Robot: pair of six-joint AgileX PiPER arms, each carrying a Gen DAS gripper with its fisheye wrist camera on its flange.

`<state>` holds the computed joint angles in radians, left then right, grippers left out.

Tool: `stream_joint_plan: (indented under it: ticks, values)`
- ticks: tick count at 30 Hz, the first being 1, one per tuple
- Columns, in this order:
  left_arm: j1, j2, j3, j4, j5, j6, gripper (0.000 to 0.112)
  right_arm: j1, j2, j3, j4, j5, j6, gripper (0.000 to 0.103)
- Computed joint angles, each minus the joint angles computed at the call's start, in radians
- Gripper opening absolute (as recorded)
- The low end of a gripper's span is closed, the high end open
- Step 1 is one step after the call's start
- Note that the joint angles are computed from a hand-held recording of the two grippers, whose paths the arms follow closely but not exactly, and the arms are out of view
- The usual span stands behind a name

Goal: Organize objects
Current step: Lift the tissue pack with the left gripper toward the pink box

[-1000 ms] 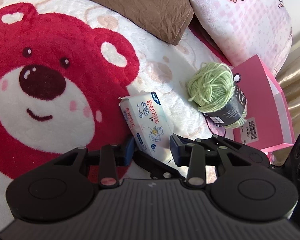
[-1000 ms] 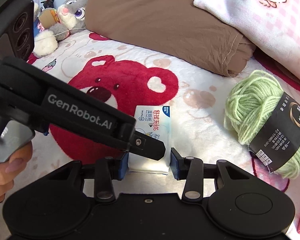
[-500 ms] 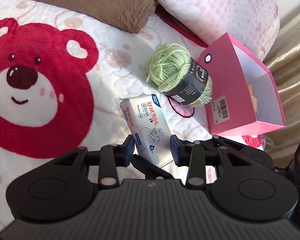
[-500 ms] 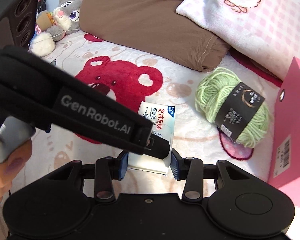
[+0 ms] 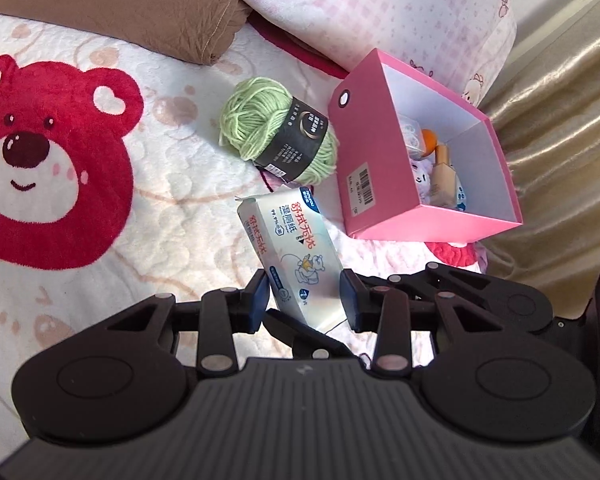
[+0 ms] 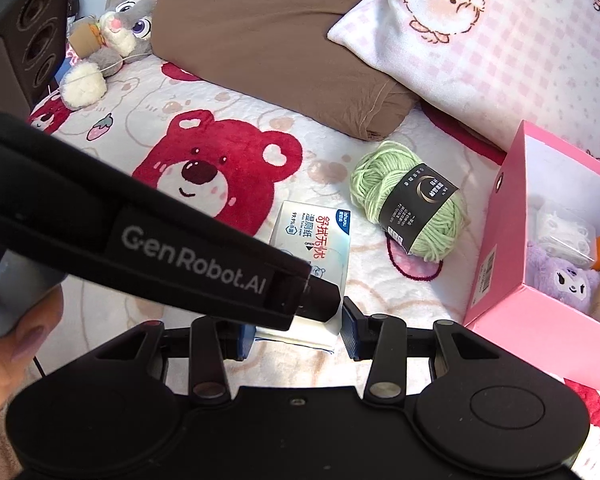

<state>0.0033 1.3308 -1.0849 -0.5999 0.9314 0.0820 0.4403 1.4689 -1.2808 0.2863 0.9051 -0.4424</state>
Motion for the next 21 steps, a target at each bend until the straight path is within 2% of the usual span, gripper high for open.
stream_joint_plan:
  ticks: [4,10,21]
  values:
    - [-0.026,-0.030,-0.047,0.059,0.071,-0.074,0.037,-0.033,-0.016,-0.041,0.039,0.088,-0.016,0.047]
    - [-0.083,-0.050,-0.135,0.138,0.160,-0.153,0.036,-0.056,-0.069,-0.070,0.049,0.172,-0.013,0.047]
    - [-0.244,-0.031,-0.306,0.277,0.217,-0.287,0.037,-0.163,-0.122,-0.135,0.109,0.259,-0.054,0.047]
